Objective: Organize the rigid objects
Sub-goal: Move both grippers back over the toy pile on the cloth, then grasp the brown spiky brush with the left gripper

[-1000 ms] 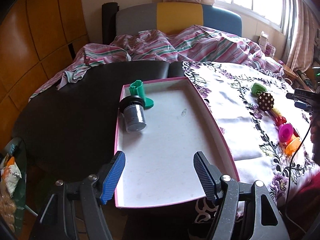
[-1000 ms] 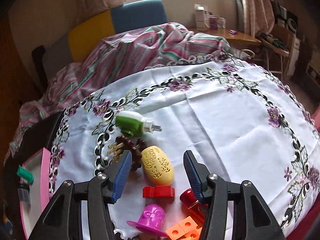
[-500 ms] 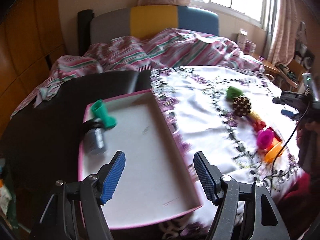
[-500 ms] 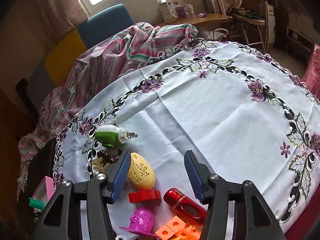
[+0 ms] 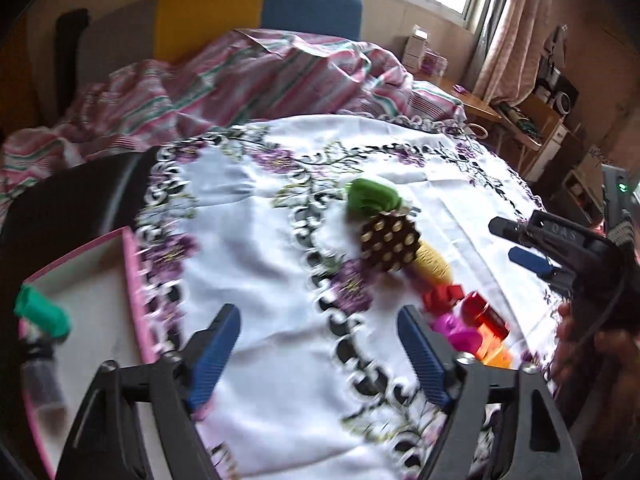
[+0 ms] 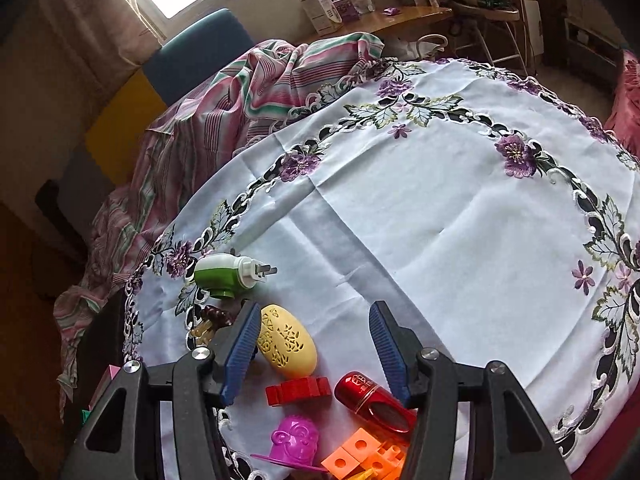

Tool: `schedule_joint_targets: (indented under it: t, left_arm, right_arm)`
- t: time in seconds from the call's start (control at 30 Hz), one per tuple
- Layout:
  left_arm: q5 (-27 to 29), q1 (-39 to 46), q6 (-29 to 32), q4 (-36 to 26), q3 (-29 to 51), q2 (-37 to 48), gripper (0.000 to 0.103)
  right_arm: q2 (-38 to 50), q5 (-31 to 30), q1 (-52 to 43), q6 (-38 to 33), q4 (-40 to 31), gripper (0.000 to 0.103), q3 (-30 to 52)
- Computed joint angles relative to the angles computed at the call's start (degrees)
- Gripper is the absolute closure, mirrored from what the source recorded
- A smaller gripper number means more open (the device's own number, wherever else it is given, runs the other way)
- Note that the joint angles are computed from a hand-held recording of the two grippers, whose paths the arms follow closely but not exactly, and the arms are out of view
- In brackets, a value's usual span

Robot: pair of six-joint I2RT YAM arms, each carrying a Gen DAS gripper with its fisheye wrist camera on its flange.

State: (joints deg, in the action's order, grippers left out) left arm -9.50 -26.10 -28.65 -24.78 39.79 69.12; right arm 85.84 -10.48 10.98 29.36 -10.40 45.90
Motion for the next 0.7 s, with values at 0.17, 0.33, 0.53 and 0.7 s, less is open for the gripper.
schedule_joint_targets:
  t: [0.17, 0.33, 0.53, 0.7]
  left_arm:
    - [5.18, 1.0, 0.44, 8.55, 7.03, 14.58, 0.01]
    - [6.73, 2.09, 0.82, 11.98, 14.25, 25.95, 0.004]
    - [10.22, 4.11, 1.99, 14.21, 19.53, 36.12, 0.01]
    - [15.89, 4.96, 2.07, 17.59, 15.25, 33.63, 0.039]
  right_arm:
    - [1.2, -1.78, -0.78, 0.49, -0.13, 0.045, 0.56]
    - [1.94, -3.28, -1.11, 0.56, -0.12, 0.045, 0.95]
    - [2.56, -4.21, -1.24, 0.68, -0.13, 0.045, 1.24]
    - [3.29, -3.51, -0.53, -0.07, -0.78, 0.045, 1.82]
